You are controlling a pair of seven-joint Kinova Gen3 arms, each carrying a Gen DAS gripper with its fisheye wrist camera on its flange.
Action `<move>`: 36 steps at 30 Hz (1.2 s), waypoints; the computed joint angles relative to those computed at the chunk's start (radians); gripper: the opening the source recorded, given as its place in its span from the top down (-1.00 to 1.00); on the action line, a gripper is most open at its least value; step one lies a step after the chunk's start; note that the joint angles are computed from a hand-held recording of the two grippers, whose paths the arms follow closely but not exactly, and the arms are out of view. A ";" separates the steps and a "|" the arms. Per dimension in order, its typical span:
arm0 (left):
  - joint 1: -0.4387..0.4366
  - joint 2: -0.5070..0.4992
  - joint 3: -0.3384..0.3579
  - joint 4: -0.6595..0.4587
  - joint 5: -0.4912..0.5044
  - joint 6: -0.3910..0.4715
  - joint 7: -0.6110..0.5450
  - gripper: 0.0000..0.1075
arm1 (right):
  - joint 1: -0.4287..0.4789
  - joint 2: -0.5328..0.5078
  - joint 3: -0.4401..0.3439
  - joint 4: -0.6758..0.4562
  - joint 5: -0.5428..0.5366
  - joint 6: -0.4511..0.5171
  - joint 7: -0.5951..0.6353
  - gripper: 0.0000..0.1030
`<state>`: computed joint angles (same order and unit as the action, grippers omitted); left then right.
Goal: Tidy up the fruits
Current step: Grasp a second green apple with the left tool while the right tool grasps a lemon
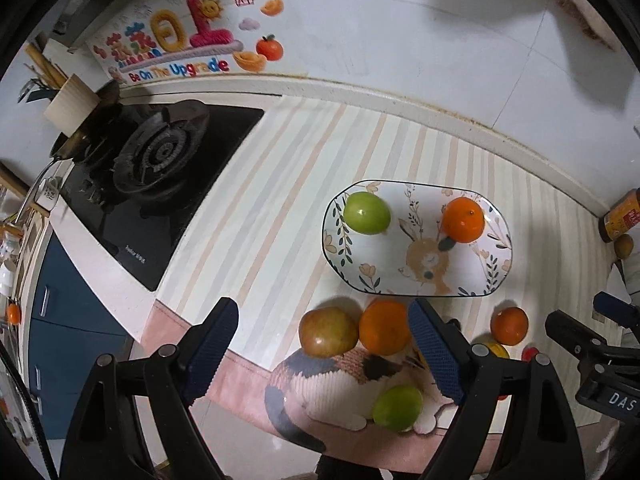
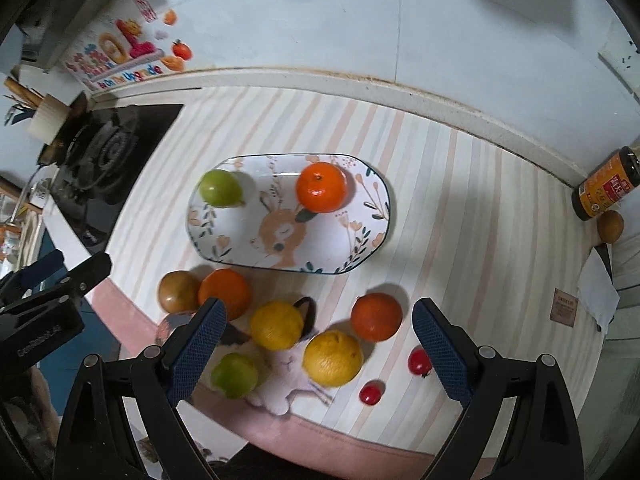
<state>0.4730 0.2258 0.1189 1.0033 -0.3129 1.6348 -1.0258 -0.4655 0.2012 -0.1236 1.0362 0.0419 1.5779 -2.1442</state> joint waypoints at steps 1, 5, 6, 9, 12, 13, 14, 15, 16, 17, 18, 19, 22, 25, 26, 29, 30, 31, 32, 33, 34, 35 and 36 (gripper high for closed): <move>0.003 -0.007 0.001 0.003 -0.003 0.000 0.003 -0.61 | -0.003 -0.011 -0.002 0.001 0.001 -0.001 -0.004 -0.87; 0.013 -0.041 0.013 0.013 0.000 0.001 0.014 -0.61 | -0.018 -0.046 -0.012 -0.003 0.010 0.006 -0.023 -0.87; 0.015 -0.046 0.016 0.014 -0.002 0.001 0.018 -0.61 | -0.019 -0.052 -0.015 -0.004 0.009 0.008 -0.027 -0.87; 0.020 -0.064 0.027 0.018 -0.003 0.000 0.036 -0.61 | -0.016 -0.073 -0.020 0.008 0.003 0.004 -0.037 -0.87; 0.018 -0.080 0.034 0.044 0.000 -0.013 0.057 -0.61 | -0.002 -0.084 -0.020 0.042 -0.018 -0.005 -0.041 -0.87; 0.016 -0.081 0.036 0.052 0.003 -0.014 0.061 -0.61 | 0.008 -0.086 -0.019 0.061 -0.034 -0.010 -0.039 -0.87; 0.016 -0.082 0.039 0.067 0.003 -0.018 0.067 -0.61 | 0.021 -0.088 -0.017 0.091 -0.058 -0.020 -0.035 -0.87; 0.017 -0.082 0.042 0.079 0.002 -0.020 0.072 -0.61 | 0.030 -0.090 -0.016 0.120 -0.074 -0.032 -0.035 -0.87; 0.017 -0.081 0.044 0.095 0.005 -0.022 0.076 -0.61 | 0.039 -0.088 -0.015 0.142 -0.085 -0.042 -0.030 -0.87; 0.016 -0.079 0.046 0.114 0.013 -0.026 0.078 -0.61 | 0.053 -0.086 -0.012 0.180 -0.110 -0.060 -0.022 -0.87; 0.016 -0.077 0.049 0.130 0.017 -0.030 0.081 -0.61 | 0.065 -0.083 -0.010 0.216 -0.131 -0.076 -0.018 -0.87; 0.016 -0.074 0.051 0.152 0.023 -0.034 0.081 -0.61 | 0.078 -0.079 -0.008 0.259 -0.155 -0.101 -0.010 -0.87; 0.008 -0.063 0.056 0.215 0.074 -0.057 0.068 -0.61 | 0.101 -0.059 -0.006 0.350 -0.204 -0.157 0.009 -0.86; 0.003 -0.047 0.062 0.270 0.123 -0.081 0.039 -0.61 | 0.127 -0.032 0.001 0.417 -0.260 -0.204 0.016 -0.78; 0.008 -0.039 0.064 0.283 0.125 -0.084 0.037 -0.61 | 0.142 -0.026 0.004 0.443 -0.291 -0.228 0.022 -0.77; 0.014 -0.022 0.066 0.315 0.146 -0.101 0.021 -0.61 | 0.168 -0.004 0.009 0.494 -0.349 -0.275 0.026 -0.66; 0.018 -0.016 0.067 0.325 0.148 -0.106 0.015 -0.61 | 0.177 0.004 0.009 0.513 -0.369 -0.292 0.033 -0.44; 0.020 -0.012 0.067 0.334 0.153 -0.114 0.006 -0.61 | 0.190 0.013 0.008 0.532 -0.398 -0.306 0.050 -0.29; 0.023 -0.007 0.069 0.337 0.158 -0.116 -0.005 -0.61 | 0.207 0.012 -0.008 0.546 -0.411 -0.325 0.052 -0.28; 0.028 0.003 0.072 0.340 0.158 -0.119 -0.017 -0.61 | 0.205 0.008 -0.007 0.549 -0.408 -0.327 0.052 -0.27; 0.032 0.011 0.072 0.340 0.159 -0.122 -0.029 -0.61 | 0.185 0.006 0.002 0.543 -0.388 -0.313 0.056 -0.27; 0.036 0.023 0.074 0.338 0.163 -0.122 -0.045 -0.61 | 0.173 0.002 0.005 0.538 -0.373 -0.301 0.061 -0.27; 0.041 0.034 0.075 0.334 0.165 -0.123 -0.061 -0.61 | 0.180 -0.005 -0.003 0.543 -0.375 -0.294 0.076 -0.27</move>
<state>0.5144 0.2600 0.1944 1.3377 -0.1482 1.5117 -1.0868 -0.2856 0.1964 -0.1269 1.5790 -0.3333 1.2835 -2.0681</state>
